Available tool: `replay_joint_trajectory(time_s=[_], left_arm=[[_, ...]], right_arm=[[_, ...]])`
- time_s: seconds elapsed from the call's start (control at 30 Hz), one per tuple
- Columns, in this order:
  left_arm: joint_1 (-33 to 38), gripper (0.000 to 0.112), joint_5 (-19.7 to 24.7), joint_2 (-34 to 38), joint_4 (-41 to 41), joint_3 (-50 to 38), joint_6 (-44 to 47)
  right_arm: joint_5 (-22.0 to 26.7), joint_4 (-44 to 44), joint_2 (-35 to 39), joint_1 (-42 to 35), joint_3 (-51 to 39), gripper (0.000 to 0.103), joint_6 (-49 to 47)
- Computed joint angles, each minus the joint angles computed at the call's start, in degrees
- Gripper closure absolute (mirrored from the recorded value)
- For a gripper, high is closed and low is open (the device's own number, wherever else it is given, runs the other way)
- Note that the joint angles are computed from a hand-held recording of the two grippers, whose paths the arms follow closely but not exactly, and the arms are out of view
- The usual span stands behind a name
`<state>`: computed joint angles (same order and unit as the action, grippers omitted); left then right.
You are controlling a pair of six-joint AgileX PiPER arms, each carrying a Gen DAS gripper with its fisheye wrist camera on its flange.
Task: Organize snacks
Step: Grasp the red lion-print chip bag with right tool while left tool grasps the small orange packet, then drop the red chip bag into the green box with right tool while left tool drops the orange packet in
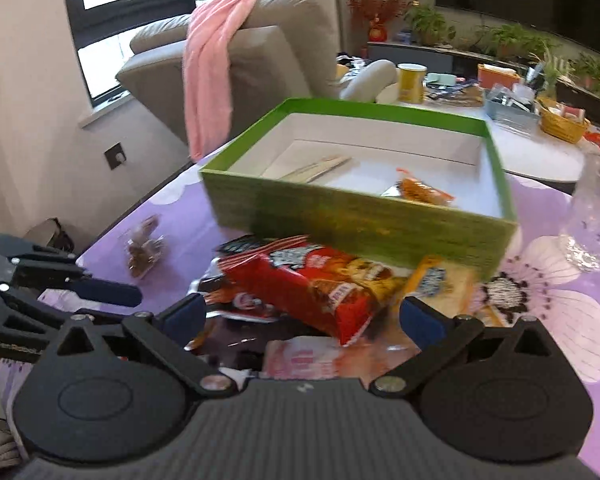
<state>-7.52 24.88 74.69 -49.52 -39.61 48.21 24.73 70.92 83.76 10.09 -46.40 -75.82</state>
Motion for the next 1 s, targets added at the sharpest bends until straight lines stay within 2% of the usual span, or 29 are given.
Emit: replay_joint_trajectory(time_s=[0.03, 0.1, 0.17, 0.27, 0.33, 0.37, 0.43, 0.53, 0.63, 0.77, 0.9, 1.0], left_arm=[[-0.2, 0.079, 0.3, 0.8, -0.2, -0.5, -0.2], [-2.4, 0.079, -2.0, 2.4, 2.8, -1.5, -3.7], [-4.4, 0.079, -2.5, 4.5, 8.8, -3.4, -10.5], [-6.3, 0.079, -0.9, 7.5, 13.6, -6.2, -16.0], [-8.2, 0.078, -1.3, 8.3, 17.6, -7.2, -19.6], [-9.2, 0.078, -1.7, 8.7, 20.0, -7.6, -21.9], [-10.3, 0.078, -2.0, 9.9, 23.9, -8.4, -26.4], [-11.5, 0.078, -4.3, 10.5, 25.4, -8.1, -28.4], [-10.5, 0.080, -4.5, 10.9, 20.9, -8.1, -24.9], [-7.7, 0.081, -3.2, 10.2, 10.8, -7.0, -16.1], [-8.1, 0.081, -4.7, 7.4, 9.5, -4.6, -15.1], [-7.2, 0.081, -4.9, 4.8, 7.2, -3.0, -13.2]], right_arm=[[1.3, 0.6, 0.4, -1.1, -0.6, 0.036, -1.0], [3.7, 3.1, 2.2, -2.2, -2.5, 0.036, -6.1], [4.9, 0.9, 5.6, -1.4, -6.8, 0.036, -7.4], [8.5, -13.2, 12.2, 0.4, -16.2, 0.036, -0.3], [8.3, -20.2, 15.9, 1.9, -20.9, 0.036, 4.0], [8.8, -22.2, 17.4, 2.0, -22.7, 0.036, 5.4], [13.4, -24.5, 21.3, 1.1, -27.3, 0.036, 7.8], [19.6, -23.9, 25.6, -0.6, -32.4, 0.036, 11.6], [23.2, -21.5, 28.1, -2.1, -34.1, 0.036, 14.2], [21.6, -17.7, 26.1, -2.4, -29.9, 0.037, 9.0], [22.4, -14.7, 22.4, -3.4, -25.3, 0.037, 4.5], [21.0, -12.3, 19.3, -3.9, -21.1, 0.037, 1.1]])
